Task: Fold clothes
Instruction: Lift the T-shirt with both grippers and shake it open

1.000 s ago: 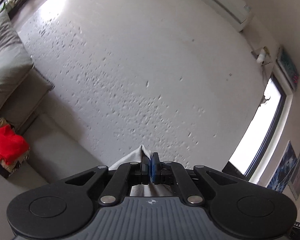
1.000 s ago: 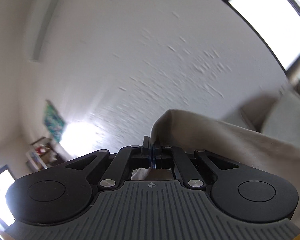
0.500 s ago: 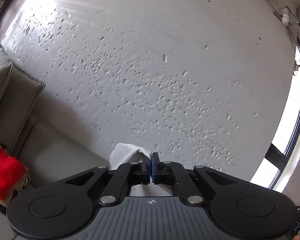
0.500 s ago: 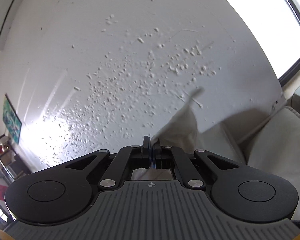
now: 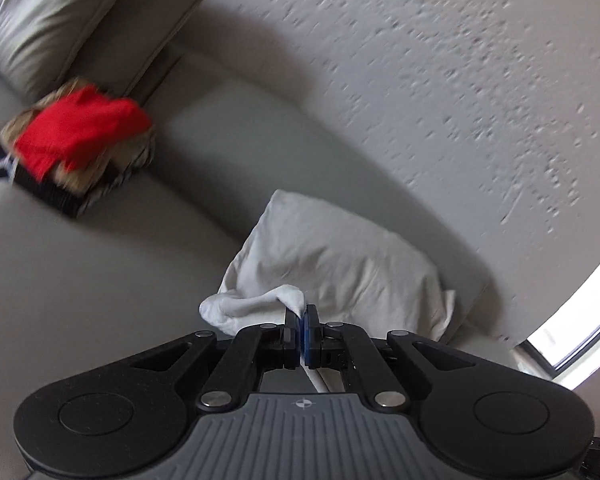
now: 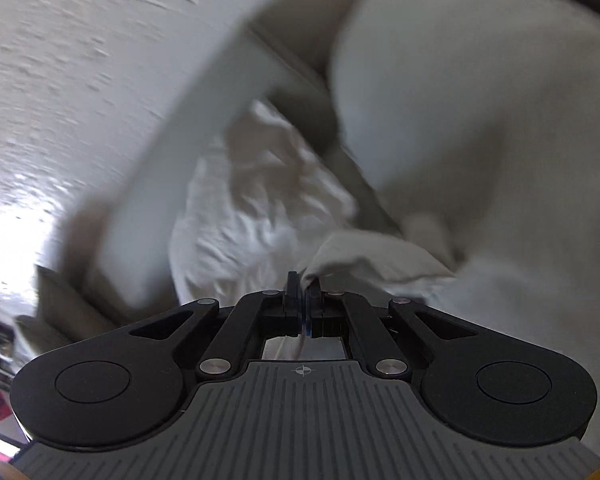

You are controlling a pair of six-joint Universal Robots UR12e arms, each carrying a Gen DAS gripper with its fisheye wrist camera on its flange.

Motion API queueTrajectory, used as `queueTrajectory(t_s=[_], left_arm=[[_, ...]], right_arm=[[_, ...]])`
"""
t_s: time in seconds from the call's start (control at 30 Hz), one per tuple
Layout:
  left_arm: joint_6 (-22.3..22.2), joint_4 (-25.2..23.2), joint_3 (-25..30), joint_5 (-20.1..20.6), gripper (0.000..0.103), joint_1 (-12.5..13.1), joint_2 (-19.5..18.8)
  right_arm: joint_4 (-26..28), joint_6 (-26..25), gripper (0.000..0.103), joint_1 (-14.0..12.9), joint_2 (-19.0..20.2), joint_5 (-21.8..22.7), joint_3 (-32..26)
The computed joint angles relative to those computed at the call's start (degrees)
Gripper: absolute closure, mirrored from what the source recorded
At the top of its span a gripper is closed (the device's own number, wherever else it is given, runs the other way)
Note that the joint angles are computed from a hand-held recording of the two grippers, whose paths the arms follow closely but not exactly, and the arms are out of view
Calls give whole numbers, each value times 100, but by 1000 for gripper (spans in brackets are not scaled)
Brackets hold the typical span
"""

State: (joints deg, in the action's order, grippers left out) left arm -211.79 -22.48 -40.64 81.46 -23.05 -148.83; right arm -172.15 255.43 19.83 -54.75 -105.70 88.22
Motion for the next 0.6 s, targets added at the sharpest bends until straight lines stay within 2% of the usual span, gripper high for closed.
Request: queueTrajectory(t_s=[0.1,0.17,0.4,0.6], left_arm=[[-93,-587,-406,14,103,19,169],[-154,-1012,-600,17,103,32,242],[129,-777,-1277,113,103,44,724],[159,-535,-1861,-204,103,117,1221]], right_arm=[[547,190,102,48,31,207,33],[862,136,102,108,20,177,3],[1408,-256,102,301,-216,-263,-84],[1420,-405,103,507,-520,-490,168]])
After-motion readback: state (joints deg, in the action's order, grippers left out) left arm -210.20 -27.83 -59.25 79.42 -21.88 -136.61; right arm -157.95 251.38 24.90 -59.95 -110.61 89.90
